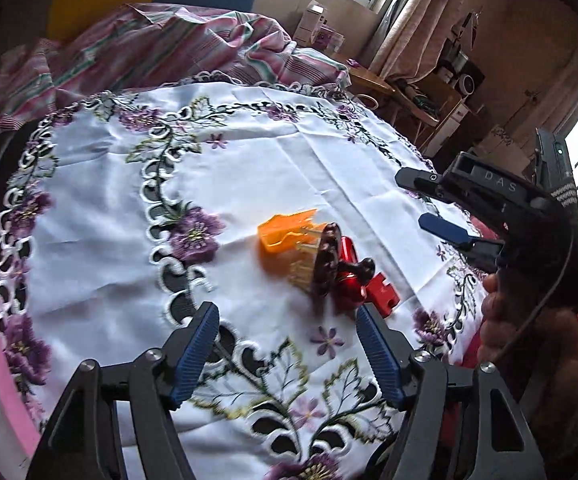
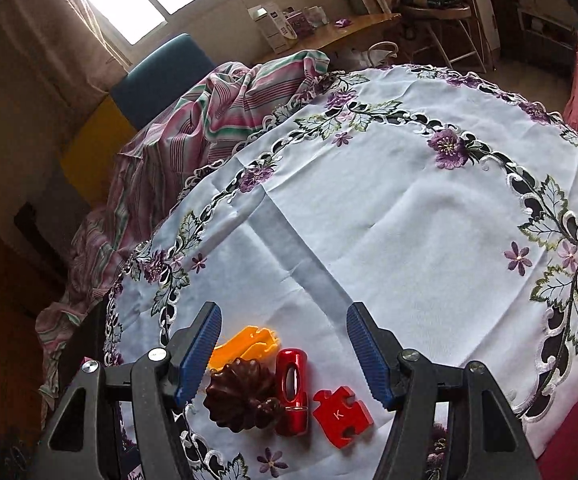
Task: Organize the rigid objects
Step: 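Grasp the brown spiky toy with translucent pegs with the left tool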
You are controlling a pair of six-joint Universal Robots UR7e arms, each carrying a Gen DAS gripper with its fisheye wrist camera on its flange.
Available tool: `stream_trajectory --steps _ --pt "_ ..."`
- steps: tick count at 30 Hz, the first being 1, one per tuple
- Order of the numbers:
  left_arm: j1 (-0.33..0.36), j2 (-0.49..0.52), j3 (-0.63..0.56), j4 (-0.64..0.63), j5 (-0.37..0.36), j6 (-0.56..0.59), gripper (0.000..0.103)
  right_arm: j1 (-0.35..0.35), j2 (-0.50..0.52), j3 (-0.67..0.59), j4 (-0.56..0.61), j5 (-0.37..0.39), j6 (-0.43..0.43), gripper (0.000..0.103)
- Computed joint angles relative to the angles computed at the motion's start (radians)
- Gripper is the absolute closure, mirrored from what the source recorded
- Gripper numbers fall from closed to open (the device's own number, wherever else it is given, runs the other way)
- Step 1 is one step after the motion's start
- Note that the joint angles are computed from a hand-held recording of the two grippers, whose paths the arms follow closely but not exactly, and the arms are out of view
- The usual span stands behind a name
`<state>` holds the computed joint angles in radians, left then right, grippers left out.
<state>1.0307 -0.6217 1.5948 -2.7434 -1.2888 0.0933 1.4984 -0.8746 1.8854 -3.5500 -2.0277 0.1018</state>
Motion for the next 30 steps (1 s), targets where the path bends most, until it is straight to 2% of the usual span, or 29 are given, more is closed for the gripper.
stream_trajectory --steps 4,13,14,16,21,30 --pt "0.004 0.065 -0.083 0.030 -0.059 -0.046 0.024 -0.012 -0.009 0.003 0.017 0.029 0.021 0.037" --pt "0.024 0.192 -0.254 0.134 -0.070 -0.142 0.024 -0.015 -0.006 -0.006 0.036 0.046 0.020 0.037" --pt "0.027 0.202 -0.268 0.152 -0.079 -0.147 0.026 -0.015 -0.006 -0.007 0.039 0.044 0.022 0.037" --pt "0.031 0.215 -0.291 0.207 -0.079 -0.139 0.055 -0.016 -0.006 -0.008 0.041 0.040 0.024 0.037" --pt "0.035 0.164 -0.215 0.159 -0.111 -0.084 0.061 -0.013 -0.003 -0.013 0.049 0.034 0.015 0.037" --pt "0.038 0.020 -0.037 0.052 -0.018 -0.021 0.061 0.001 0.012 -0.039 0.128 0.034 -0.040 0.037"
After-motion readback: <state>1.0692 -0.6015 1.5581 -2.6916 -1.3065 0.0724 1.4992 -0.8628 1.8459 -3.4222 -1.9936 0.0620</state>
